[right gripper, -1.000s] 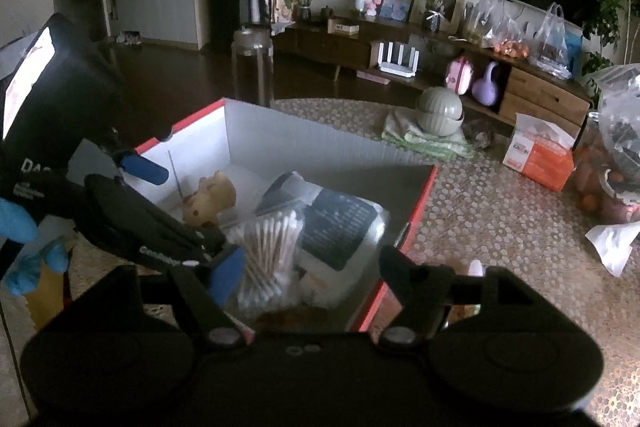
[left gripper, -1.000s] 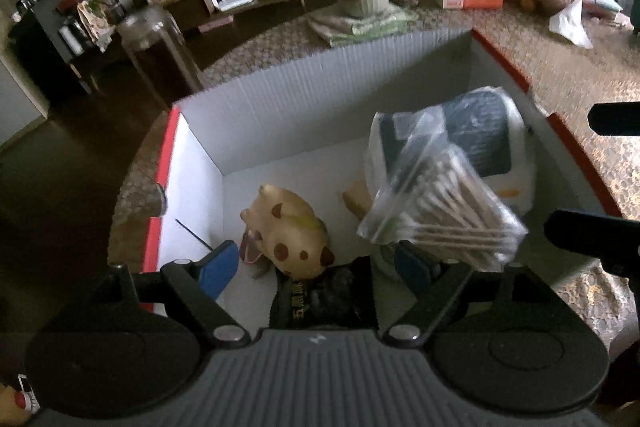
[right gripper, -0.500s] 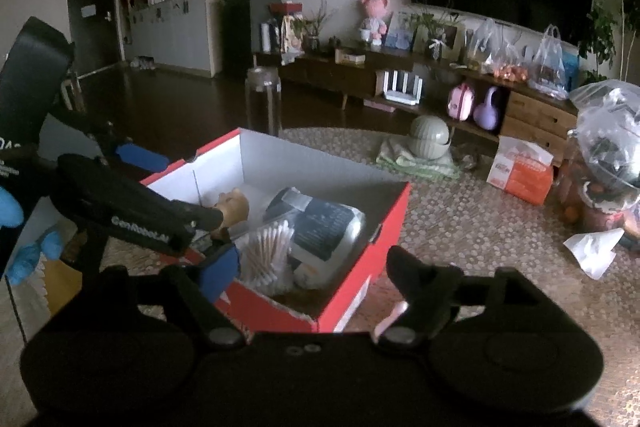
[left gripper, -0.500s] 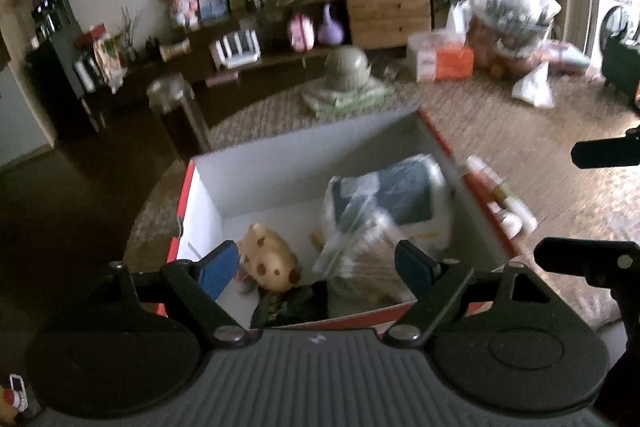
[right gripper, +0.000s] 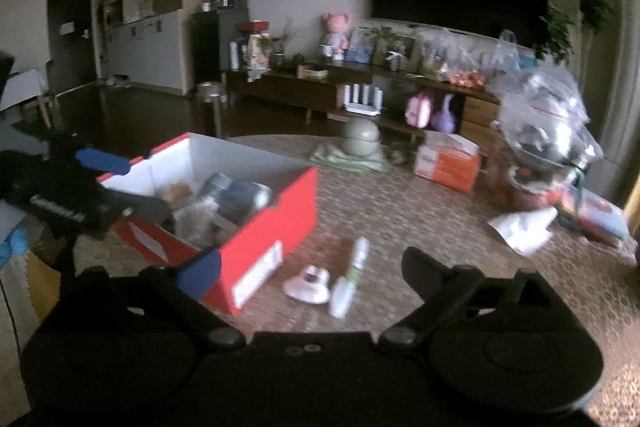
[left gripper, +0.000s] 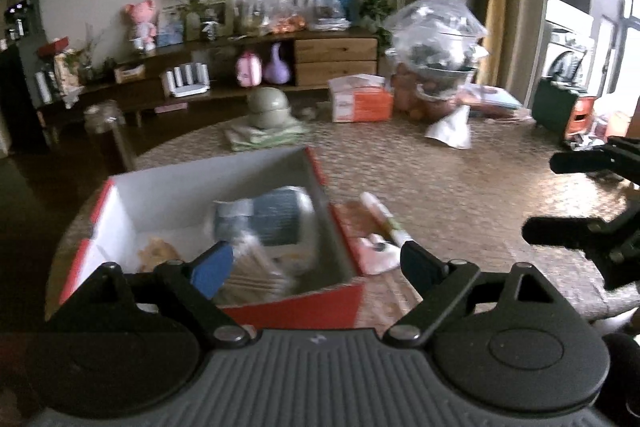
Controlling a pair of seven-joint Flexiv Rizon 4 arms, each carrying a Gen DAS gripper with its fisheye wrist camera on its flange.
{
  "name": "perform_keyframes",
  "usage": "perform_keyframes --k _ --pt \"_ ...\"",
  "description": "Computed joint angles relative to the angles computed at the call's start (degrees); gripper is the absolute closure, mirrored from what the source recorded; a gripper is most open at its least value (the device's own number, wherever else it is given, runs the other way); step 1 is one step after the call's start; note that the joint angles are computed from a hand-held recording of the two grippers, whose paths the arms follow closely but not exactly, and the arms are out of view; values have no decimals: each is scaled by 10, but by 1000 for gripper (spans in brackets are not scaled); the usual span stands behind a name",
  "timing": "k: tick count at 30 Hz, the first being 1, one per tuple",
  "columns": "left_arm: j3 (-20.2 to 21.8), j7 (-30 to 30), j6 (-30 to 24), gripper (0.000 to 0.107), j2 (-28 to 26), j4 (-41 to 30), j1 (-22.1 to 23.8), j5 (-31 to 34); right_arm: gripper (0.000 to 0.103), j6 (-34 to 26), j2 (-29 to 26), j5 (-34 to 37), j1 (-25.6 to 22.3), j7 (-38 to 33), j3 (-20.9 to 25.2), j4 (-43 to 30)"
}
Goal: Organize objects
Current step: 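Withdraw both tools from the shoebox back over the table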
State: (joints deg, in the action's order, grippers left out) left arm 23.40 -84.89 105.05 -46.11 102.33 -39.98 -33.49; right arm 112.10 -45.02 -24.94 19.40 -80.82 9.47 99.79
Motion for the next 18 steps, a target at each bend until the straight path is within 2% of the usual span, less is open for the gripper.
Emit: perform_keyframes --k 2,3,6,10,12,14,16,18 --pt "-10 -6 5 14 -10 -10 1 -1 4 2 -3 3 -10 4 1 3" --pt "-10 -10 7 4 -18 -17 -2 -5 4 1 -5 1 -17 6 4 2" --pt "-8 -21 34 4 -47 -34 -17 -27 4 -1 -14 -7 -37 12 13 -1" --pt "12 -14 33 4 -92 -76 -55 -87 4 -14 -29 -24 -64 26 32 -19" --pt "50 -14 12 4 -124 -103 -90 -125 4 -22 -37 -30 -71 31 37 -29" --pt "122 -40 -26 4 -173 -136 -137 -162 4 -38 -48 -39 -84 38 49 -44" --pt "174 -70 -64 4 -214 -167 -162 -171 4 -58 -61 -51 -102 43 70 -62" --pt "203 -96 -82 4 -244 -191 -173 -166 4 -90 -79 -62 -123 43 100 -87"
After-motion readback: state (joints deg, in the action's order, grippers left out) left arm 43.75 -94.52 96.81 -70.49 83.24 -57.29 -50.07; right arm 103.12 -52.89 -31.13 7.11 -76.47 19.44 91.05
